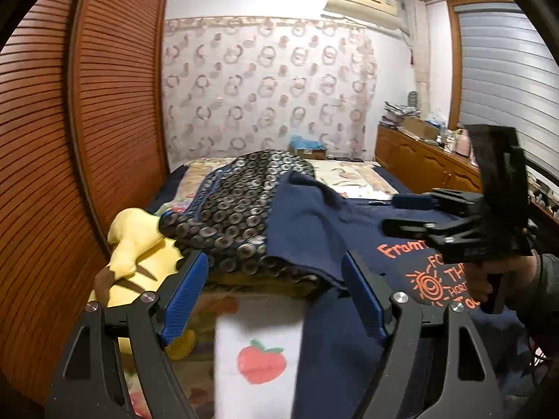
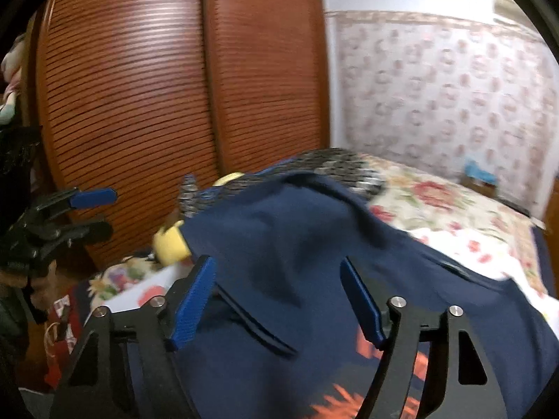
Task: Fold small clothes
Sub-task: 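Grasp a T-shirt sleeve with the right gripper and fold it over the body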
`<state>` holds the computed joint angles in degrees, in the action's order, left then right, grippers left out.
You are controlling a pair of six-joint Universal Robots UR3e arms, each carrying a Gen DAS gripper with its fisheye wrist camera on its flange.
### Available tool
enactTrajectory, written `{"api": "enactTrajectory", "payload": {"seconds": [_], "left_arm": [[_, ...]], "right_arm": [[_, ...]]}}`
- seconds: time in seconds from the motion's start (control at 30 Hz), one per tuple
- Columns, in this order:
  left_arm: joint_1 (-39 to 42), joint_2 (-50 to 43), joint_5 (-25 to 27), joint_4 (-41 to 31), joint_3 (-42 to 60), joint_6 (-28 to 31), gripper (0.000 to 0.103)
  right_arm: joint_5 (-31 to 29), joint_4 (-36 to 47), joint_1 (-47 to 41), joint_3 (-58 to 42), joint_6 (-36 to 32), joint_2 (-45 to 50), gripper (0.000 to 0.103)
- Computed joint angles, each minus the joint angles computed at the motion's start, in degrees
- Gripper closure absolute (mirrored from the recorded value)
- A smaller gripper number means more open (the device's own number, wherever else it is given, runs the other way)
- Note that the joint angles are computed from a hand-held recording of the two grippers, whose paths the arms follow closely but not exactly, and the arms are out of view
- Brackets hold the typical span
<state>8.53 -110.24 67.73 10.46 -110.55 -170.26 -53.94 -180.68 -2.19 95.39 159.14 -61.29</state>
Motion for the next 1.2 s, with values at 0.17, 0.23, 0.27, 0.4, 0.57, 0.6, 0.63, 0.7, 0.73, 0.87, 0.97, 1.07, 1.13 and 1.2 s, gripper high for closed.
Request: {"api": "enactTrajectory", "payload": {"seconds": [0.17,0.23,0.27,0.4,0.57,0.6,0.63,0.7,0.73,0.87,0.97,1.07,1.13,1.2], "left_arm": [[2.9,1.6,-1.1,2.6,-4.7,-0.3,0.024],[3.9,1.8,-1.7,3.5,-6.1,-0.5,0.024],[4.3,2.0,-2.0,3.7,-6.9,-0.5,0.024],[4.6,1.4,-1.7,4.5,-8.0,0.1,0.024],[4.6,1.5,-2.1,5.5,-9.3,0.0,0.024],[4.8,1.5,-2.3,5.3,-9.3,0.1,0.024],[4.6,1.5,-2.3,5.1,-9.2,0.2,0.024],[4.4,1.8,-2.2,4.7,-9.2,0.2,0.024],[4.4,1.8,-2.2,4.5,-9.0,0.2,0.024],[4.1,1.6,-2.1,4.2,-8.7,0.4,0.024],[3.8,1.3,-2.1,4.0,-8.3,0.0,0.024],[3.4,0.9,-2.3,3.8,-7.8,-0.2,0.024],[3.0,0.6,-2.1,3.5,-7.3,-0.2,0.024],[2.5,0.2,-1.9,3.2,-6.6,-0.2,0.024]], "right_arm": [[-1.8,11.2,6.6,-16.1,-2.1,9.0,0.035],[-1.2,15.2,6.9,-21.3,-3.4,11.8,0.036],[-1.3,16.6,7.7,-23.6,-3.4,13.2,0.037],[-0.5,24.7,8.4,-34.2,-5.2,18.7,0.048],[-2.5,33.8,9.0,-47.5,-7.8,25.1,0.058],[-3.3,35.8,9.3,-50.9,-8.1,26.4,0.066],[-4.4,36.8,9.9,-52.2,-7.9,26.6,0.079],[-5.3,38.4,10.1,-55.0,-7.7,27.6,0.095],[-5.2,37.8,10.1,-53.5,-7.3,26.2,0.095],[-1.7,32.3,7.8,-46.3,-4.4,21.5,0.098],[-1.3,29.3,5.7,-44.9,-1.9,20.1,0.098],[-1.8,28.2,3.1,-45.2,0.6,19.3,0.099],[-2.7,28.5,1.6,-46.8,2.6,19.9,0.099],[-5.6,30.9,0.7,-51.9,4.7,22.2,0.099]]}}
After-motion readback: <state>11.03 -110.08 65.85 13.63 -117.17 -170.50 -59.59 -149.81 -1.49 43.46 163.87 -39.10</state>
